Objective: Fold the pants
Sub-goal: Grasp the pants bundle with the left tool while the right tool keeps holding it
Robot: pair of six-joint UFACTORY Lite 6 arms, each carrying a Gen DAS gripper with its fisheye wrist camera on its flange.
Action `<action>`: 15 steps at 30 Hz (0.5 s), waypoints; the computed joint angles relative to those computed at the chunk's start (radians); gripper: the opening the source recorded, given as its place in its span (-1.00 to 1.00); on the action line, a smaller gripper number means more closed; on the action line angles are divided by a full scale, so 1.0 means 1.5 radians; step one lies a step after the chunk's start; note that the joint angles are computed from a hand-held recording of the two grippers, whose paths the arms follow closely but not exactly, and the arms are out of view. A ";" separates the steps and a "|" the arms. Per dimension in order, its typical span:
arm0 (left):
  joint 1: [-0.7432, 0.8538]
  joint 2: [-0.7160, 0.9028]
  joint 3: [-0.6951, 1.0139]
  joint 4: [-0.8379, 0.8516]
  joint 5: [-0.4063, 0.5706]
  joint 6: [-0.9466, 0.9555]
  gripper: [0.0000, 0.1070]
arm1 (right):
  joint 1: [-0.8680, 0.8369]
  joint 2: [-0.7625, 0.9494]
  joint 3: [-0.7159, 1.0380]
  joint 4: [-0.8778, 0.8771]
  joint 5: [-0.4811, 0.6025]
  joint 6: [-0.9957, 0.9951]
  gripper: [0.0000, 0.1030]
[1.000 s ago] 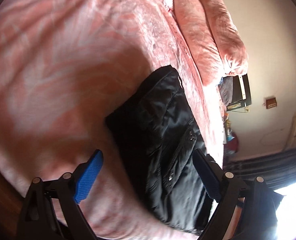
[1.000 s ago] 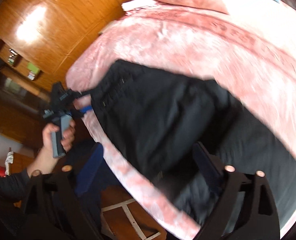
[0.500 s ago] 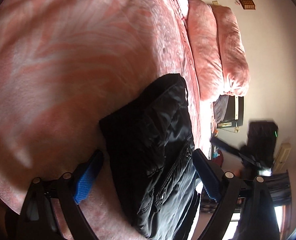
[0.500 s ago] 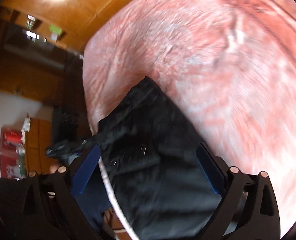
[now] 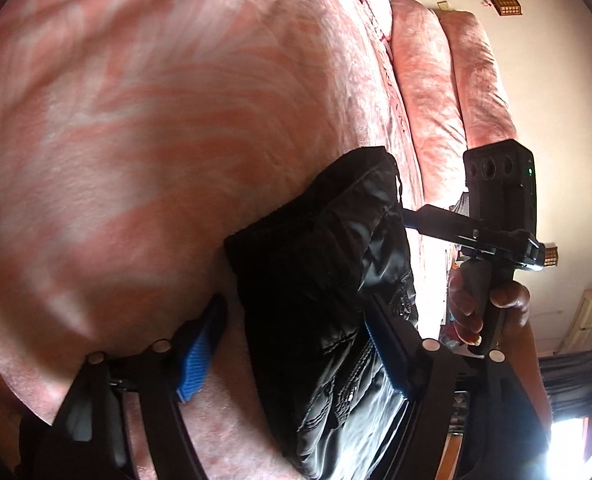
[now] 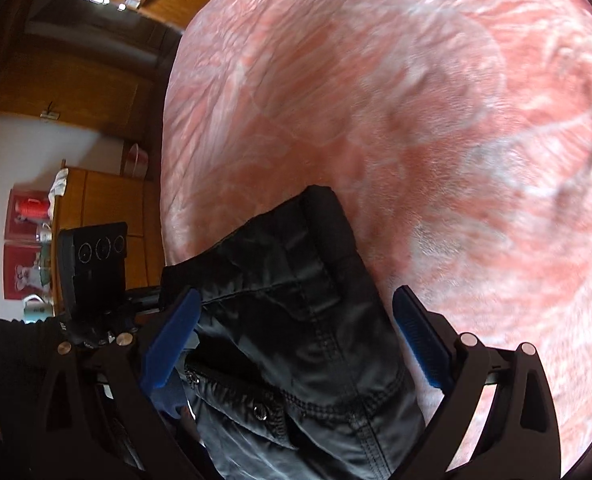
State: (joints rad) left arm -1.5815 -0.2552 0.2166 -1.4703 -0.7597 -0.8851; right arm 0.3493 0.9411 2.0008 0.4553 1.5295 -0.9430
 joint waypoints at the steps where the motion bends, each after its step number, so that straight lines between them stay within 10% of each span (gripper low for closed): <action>1: 0.000 0.001 0.001 -0.001 0.001 0.003 0.33 | 0.003 0.005 0.003 -0.001 0.000 0.000 0.87; 11: -0.005 0.009 0.013 -0.023 0.010 0.012 -0.14 | 0.033 0.019 0.000 -0.009 -0.016 0.003 0.87; 15: -0.011 0.003 0.022 -0.052 0.011 0.050 -0.24 | 0.044 0.005 -0.011 -0.025 -0.035 0.006 0.11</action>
State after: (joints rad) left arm -1.5979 -0.2505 0.2503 -1.5482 -0.7427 -0.8102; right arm 0.4150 0.9488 1.9846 0.4173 1.4773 -0.9335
